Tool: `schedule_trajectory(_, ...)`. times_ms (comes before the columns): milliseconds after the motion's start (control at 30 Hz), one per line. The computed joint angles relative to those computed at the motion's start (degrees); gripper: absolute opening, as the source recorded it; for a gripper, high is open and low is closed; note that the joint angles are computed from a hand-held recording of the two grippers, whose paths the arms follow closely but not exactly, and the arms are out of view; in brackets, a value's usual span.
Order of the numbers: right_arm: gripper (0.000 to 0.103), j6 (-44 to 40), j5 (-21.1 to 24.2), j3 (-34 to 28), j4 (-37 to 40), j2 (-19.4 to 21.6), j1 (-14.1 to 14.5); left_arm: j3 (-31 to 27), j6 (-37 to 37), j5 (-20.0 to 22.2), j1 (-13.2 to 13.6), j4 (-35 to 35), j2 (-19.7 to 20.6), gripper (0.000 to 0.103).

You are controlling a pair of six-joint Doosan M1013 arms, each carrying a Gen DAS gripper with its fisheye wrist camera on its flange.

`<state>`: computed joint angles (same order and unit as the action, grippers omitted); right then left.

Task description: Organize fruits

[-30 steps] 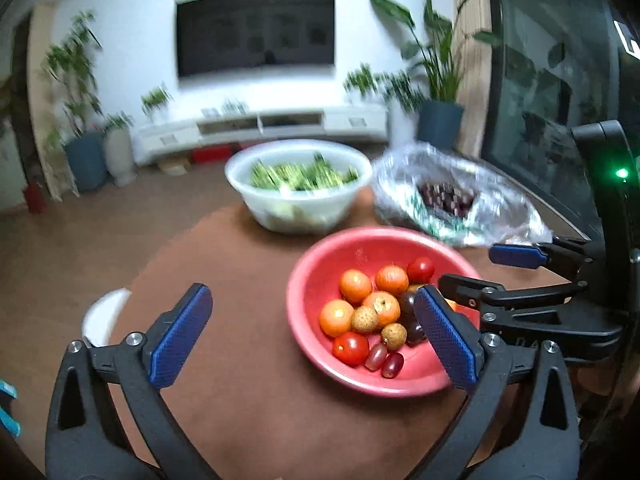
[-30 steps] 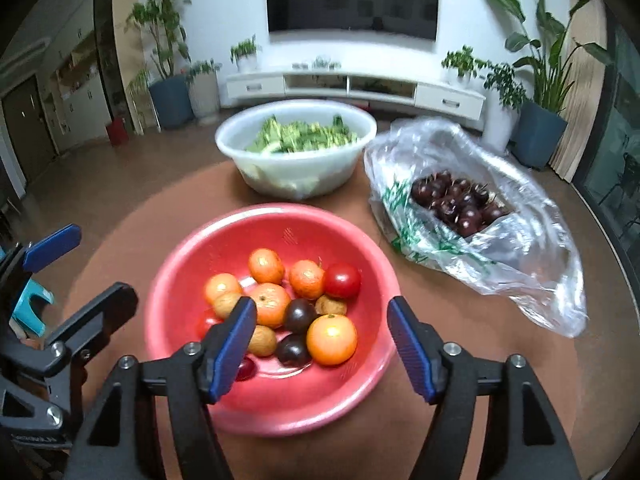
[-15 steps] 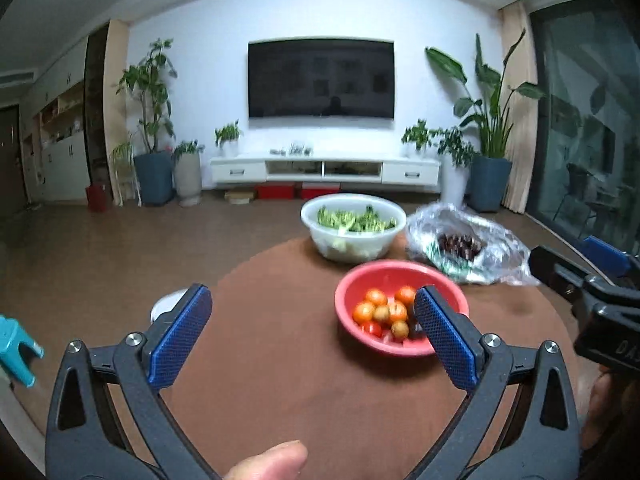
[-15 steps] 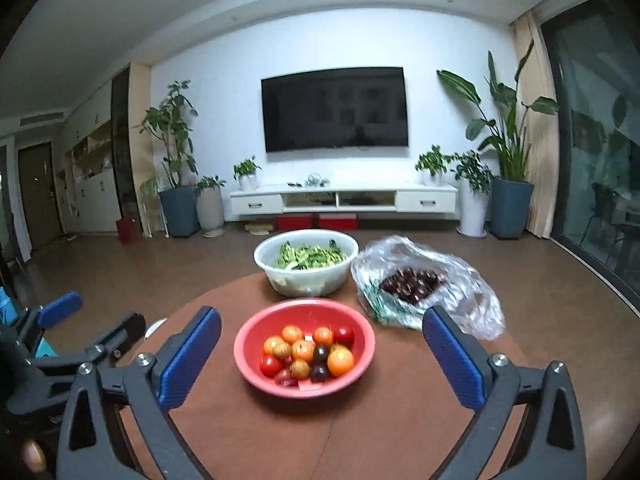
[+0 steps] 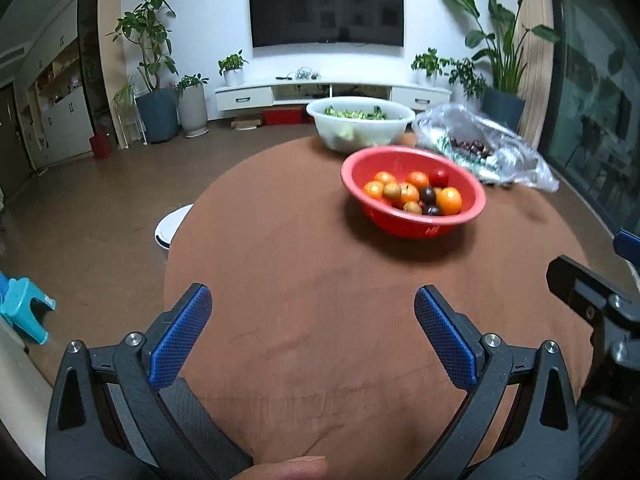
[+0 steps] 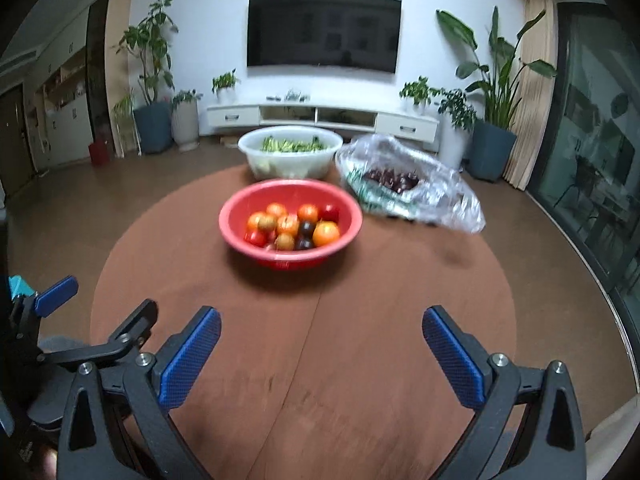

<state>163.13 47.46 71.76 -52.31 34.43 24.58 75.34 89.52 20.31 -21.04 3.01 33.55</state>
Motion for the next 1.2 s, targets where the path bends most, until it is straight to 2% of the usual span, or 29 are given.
schedule_trajectory(133,0.103,-0.59,0.08,-0.10,1.63,0.32,-0.05,-0.51,-2.49,0.62,-0.41,2.91,0.60,0.103)
schedule_trajectory(433,0.103,-1.96,0.39,-0.65,4.92,1.00,-0.32,-2.98,-3.59,3.08,-0.50,4.12,2.23,0.103)
schedule_trajectory(1200,0.103,-2.38,1.27,-0.81,6.06,1.28,-0.27,-3.32,-6.30,3.01,-0.23,6.92,2.65,0.103)
